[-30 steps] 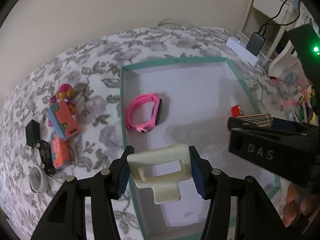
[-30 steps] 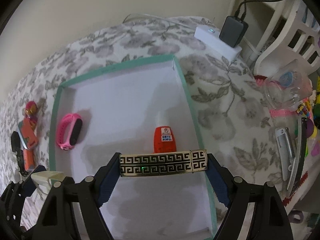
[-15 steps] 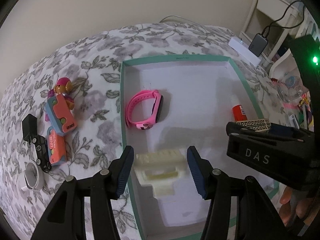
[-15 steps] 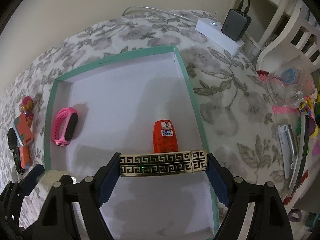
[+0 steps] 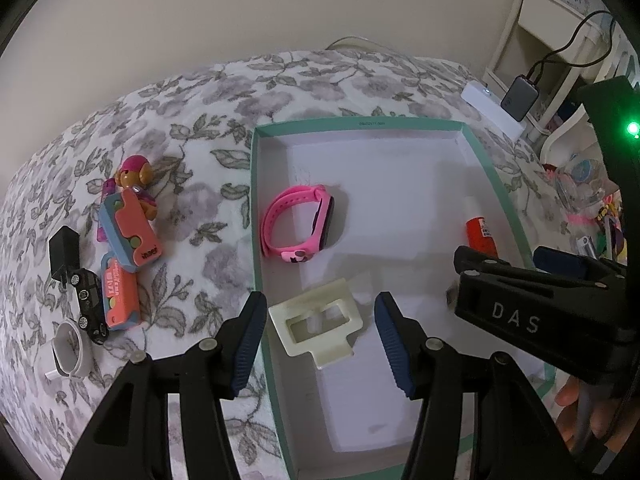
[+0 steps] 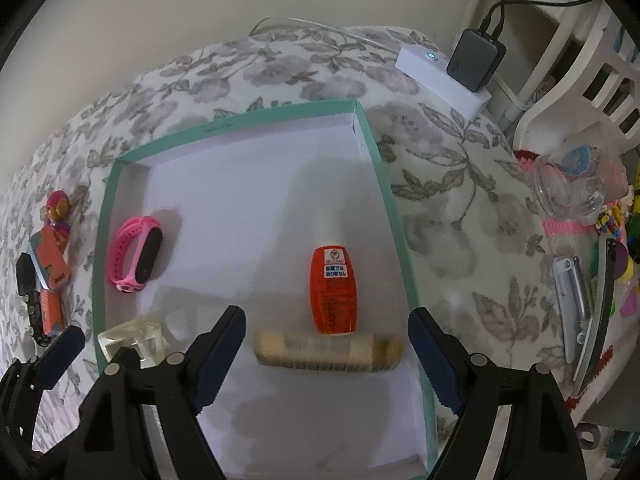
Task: Organize rigid objects
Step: 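Lower the cream holder and gold bar into the tray and open both tools, then move both open tools back over the item pile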
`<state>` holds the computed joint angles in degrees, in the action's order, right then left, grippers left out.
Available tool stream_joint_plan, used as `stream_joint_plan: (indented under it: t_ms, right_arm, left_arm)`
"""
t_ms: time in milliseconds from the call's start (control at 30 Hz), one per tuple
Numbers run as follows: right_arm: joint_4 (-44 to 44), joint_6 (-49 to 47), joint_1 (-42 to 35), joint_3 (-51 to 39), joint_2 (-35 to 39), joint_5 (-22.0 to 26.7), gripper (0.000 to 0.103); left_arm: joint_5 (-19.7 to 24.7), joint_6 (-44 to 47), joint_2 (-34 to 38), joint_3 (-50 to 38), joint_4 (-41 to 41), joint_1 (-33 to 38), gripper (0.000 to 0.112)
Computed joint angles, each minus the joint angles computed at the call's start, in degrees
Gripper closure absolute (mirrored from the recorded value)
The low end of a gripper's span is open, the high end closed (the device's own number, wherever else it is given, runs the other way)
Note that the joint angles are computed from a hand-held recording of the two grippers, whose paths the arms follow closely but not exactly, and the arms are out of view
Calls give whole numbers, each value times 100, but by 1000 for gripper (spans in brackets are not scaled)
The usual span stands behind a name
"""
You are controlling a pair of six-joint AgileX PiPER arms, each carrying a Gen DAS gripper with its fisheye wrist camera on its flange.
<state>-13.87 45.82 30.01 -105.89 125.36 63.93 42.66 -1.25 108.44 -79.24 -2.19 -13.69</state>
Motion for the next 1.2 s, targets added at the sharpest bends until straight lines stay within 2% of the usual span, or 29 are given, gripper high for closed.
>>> stream_joint_plan:
  t_ms: [100,167,267,333,467,633,700,733,767,1000,1200]
  right_arm:
    - [-58,31,17,-14,-43,-14,17]
    - [-101,55,31,-33,-72,-21,17]
    - [-222,157,61,5,-181,-90,7]
    - [-304,247,79,37,-261,-162,5]
    - [-370,335,81,80,-357,-279,1]
    - [-417,366,102,14,-334,-257,0]
    - [-395,374,113,25,-340,-315,0]
    - [-379,363,117,14,-335,-333,0]
    - [-378,350,131,-17,-323,-344,0]
    - [-358,385,231,-113,-330,-525,0]
    - [-463,375,429,-584,-168,-453,0]
  left_arm:
    - [-3,0,-26,5,-9,24,54]
    - [-7,-12,-48,15,-8,43,47]
    - [-33,-48,-98,29,8,96,46]
    - [-61,-95,-131,34,17,145,45]
    - [-98,-461,-196,39,266,278,33]
    - [-204,-664,-309,85,196,658,31]
    - [-240,-839,-333,104,273,778,26]
    - [-292,-937,-356,134,333,844,19]
    - [-333,-1010,-373,156,375,910,16]
    - [-489,-1285,-440,230,474,1433,13]
    - [-674,-1371,-664,314,565,1970,12]
